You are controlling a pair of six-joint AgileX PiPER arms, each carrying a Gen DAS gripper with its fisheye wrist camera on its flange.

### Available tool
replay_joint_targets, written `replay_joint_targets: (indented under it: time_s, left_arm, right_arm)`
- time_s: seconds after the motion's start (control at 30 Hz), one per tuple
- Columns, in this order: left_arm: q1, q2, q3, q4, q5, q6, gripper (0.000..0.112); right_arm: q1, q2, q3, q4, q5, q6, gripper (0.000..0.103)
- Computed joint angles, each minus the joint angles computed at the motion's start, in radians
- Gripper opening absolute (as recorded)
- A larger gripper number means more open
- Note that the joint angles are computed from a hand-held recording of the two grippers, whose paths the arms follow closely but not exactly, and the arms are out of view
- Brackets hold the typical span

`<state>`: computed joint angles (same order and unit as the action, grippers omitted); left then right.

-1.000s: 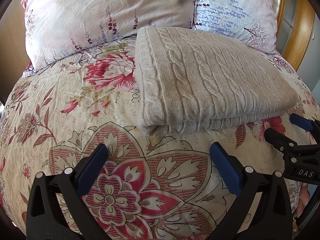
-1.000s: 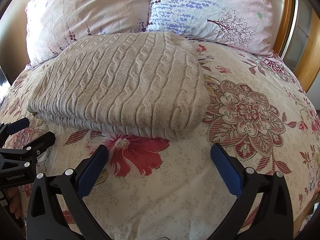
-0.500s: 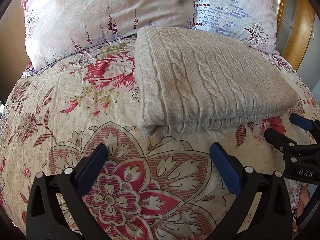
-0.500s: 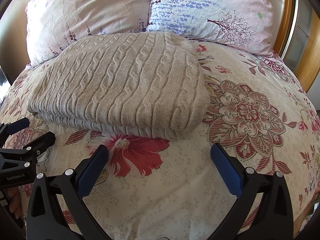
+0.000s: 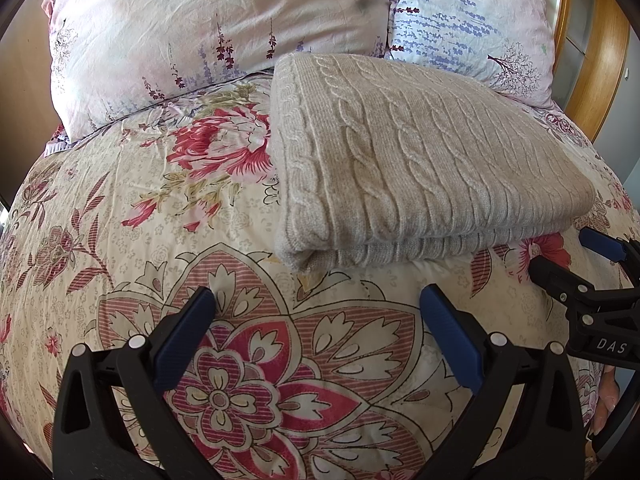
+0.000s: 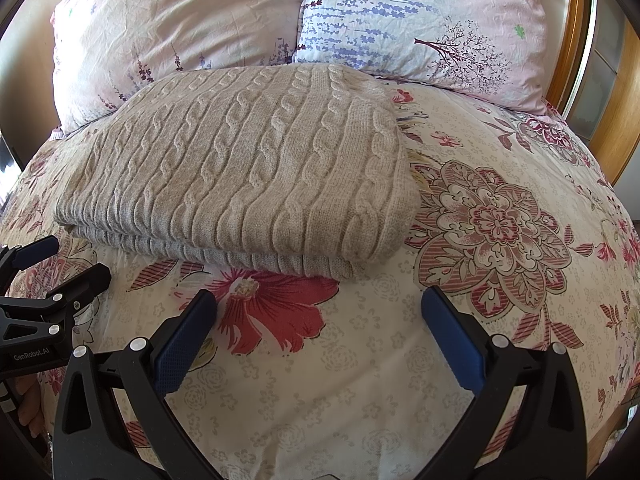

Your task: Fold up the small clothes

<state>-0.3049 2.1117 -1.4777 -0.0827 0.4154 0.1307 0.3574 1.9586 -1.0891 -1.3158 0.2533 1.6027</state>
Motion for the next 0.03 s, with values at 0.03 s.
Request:
replay_joint_targets:
  time_s: [0.03]
  left_arm:
    - [0.000, 0.000, 0.000, 0.000, 0.000, 0.000, 0.101]
  right_arm:
    - [0.000, 0.000, 0.000, 0.000, 0.000, 0.000, 0.102]
